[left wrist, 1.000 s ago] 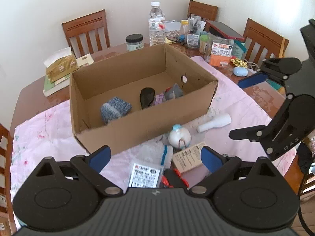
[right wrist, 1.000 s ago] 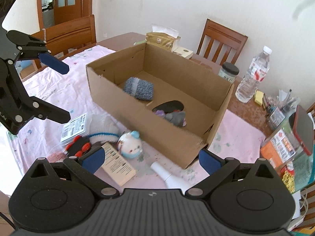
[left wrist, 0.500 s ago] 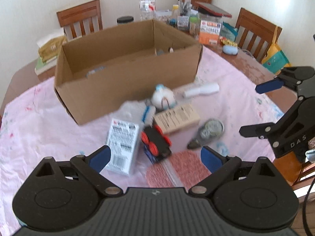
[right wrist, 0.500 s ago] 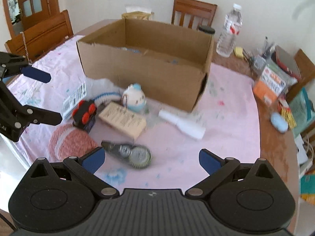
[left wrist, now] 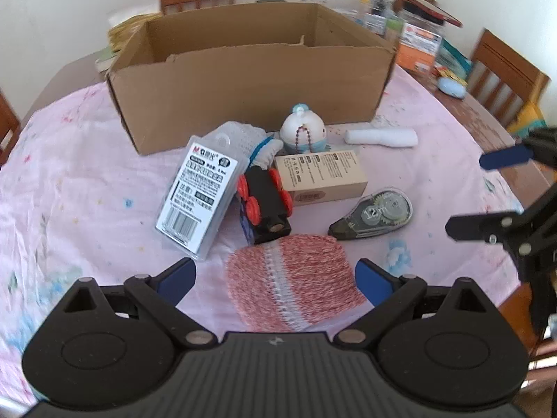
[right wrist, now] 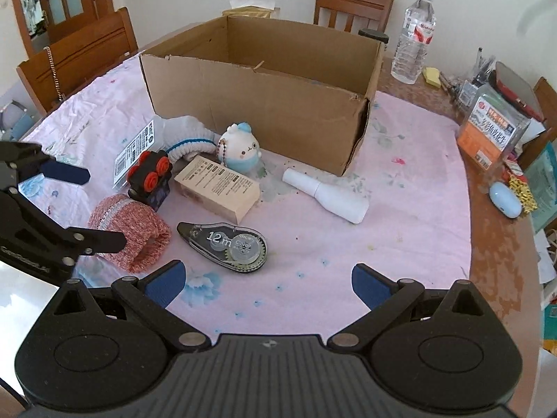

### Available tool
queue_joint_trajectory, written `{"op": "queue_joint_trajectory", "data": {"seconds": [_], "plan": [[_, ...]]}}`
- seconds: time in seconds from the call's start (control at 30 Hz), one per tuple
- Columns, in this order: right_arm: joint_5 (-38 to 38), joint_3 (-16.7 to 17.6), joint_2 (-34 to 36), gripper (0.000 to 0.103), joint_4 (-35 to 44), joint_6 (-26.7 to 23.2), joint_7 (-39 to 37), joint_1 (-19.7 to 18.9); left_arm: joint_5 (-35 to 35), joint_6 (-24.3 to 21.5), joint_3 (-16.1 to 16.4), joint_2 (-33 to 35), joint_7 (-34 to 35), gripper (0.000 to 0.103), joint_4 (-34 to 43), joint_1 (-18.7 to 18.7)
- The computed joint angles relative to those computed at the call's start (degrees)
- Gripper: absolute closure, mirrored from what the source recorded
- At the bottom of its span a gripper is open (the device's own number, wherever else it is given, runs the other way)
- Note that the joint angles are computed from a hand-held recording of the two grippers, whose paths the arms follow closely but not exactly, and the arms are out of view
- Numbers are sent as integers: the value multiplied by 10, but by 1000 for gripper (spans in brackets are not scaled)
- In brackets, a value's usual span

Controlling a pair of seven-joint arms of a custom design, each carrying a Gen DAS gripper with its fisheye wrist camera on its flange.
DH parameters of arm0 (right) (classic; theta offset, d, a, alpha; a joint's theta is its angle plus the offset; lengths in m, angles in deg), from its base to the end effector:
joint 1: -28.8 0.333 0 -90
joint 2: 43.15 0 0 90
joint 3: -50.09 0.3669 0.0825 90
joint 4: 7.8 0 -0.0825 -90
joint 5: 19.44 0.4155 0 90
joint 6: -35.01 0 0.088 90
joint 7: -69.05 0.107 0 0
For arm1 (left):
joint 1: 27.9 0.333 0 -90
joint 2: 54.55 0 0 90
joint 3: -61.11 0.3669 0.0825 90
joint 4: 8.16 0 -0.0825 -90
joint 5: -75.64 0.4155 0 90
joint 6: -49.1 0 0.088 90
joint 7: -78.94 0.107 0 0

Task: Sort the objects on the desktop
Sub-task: 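Withdraw both tools from the box back over the table items, then lower the left tool onto the red-white knit sock and close it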

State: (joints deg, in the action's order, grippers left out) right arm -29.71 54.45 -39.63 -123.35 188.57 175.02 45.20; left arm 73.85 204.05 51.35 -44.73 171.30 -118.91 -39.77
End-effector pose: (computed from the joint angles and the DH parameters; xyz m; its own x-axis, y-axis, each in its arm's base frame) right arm 0.5977 0.2315 0.5257 0.2184 -0.9758 -0.0072 -0.7994 -0.1747 -0.5748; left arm 0.6314 -0.2421 0.5031 -0.3829 -0.9232 0.0325 -0.7677 0.2985 -0.5671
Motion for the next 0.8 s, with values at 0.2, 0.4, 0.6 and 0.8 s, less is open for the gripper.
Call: {"op": "queue_joint_trajectory", "data": {"seconds": [0.2,0.4,0.6,0.8], "plan": [[103,7,8,0,-10,20,-105,-15,100,14,28,10,-145,5,-2,-36],[139,9,17,0,-16,40,-164,-20,167,6,38,19,-242,5,5,-48],[167,14,23,0,-16,49,-188,-25,200,6,39,30,-288,5,13,-54],[156,11,29,0,-9,46,-189,-24,256,-3,48,34,-323,5,13,-66]]}}
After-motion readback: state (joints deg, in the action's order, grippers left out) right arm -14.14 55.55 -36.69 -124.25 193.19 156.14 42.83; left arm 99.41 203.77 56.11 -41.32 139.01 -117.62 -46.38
